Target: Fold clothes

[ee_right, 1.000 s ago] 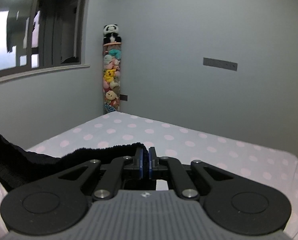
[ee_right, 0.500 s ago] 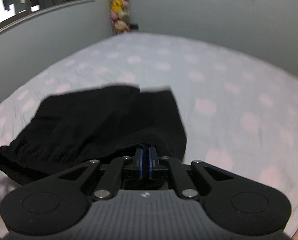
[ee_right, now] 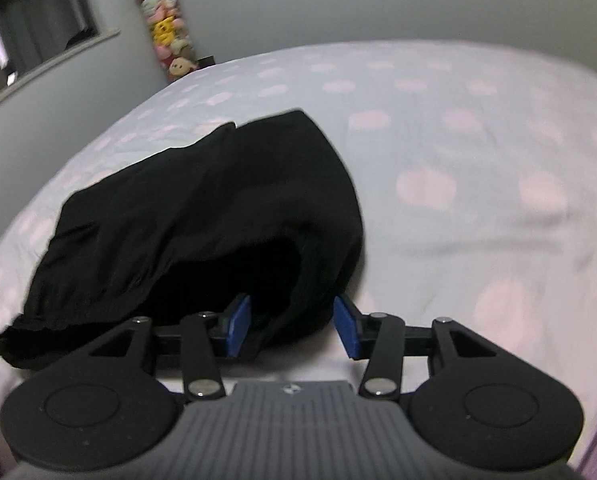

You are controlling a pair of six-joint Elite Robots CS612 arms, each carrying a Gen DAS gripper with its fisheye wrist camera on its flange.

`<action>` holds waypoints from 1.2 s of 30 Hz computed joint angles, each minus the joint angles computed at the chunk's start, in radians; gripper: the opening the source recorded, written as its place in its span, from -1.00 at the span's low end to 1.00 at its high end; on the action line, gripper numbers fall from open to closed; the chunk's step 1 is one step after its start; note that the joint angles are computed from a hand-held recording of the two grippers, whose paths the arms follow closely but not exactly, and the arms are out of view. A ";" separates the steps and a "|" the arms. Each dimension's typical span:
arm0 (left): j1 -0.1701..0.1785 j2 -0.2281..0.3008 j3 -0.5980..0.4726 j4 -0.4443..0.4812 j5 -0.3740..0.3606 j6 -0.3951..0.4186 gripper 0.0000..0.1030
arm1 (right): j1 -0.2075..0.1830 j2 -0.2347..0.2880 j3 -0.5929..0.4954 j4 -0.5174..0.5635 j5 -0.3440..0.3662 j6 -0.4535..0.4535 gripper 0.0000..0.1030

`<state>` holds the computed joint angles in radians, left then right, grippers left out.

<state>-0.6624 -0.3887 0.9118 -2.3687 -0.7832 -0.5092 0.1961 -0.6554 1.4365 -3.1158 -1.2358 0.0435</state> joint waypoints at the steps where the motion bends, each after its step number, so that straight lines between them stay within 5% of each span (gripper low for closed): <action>1: -0.001 0.011 -0.019 0.010 0.012 0.029 -0.43 | -0.001 0.001 0.007 -0.005 0.008 0.027 -0.04; 6: 0.000 0.061 -0.103 0.039 0.031 0.136 -0.43 | -0.003 0.012 0.007 0.010 0.026 0.092 -0.04; 13: 0.011 0.098 -0.168 0.057 0.011 0.170 -0.50 | -0.007 0.036 -0.022 0.008 0.061 0.192 -0.11; 17: 0.015 0.089 -0.162 0.039 0.000 0.140 -0.90 | -0.004 0.039 -0.029 0.009 0.077 0.176 -0.66; 24: 0.011 -0.007 -0.022 0.025 0.095 -0.185 -0.93 | 0.000 0.024 -0.005 -0.011 0.005 0.173 -0.88; 27: 0.012 -0.061 0.061 -0.002 0.046 -0.353 -0.93 | -0.004 0.007 0.025 -0.044 0.006 0.179 -0.88; 32: -0.008 -0.088 0.113 -0.035 0.069 -0.436 -0.94 | 0.005 -0.026 0.074 -0.160 -0.029 0.121 -0.89; 36: -0.012 -0.121 0.159 -0.148 0.073 -0.493 -0.94 | 0.000 -0.068 0.106 -0.258 -0.028 0.072 -0.89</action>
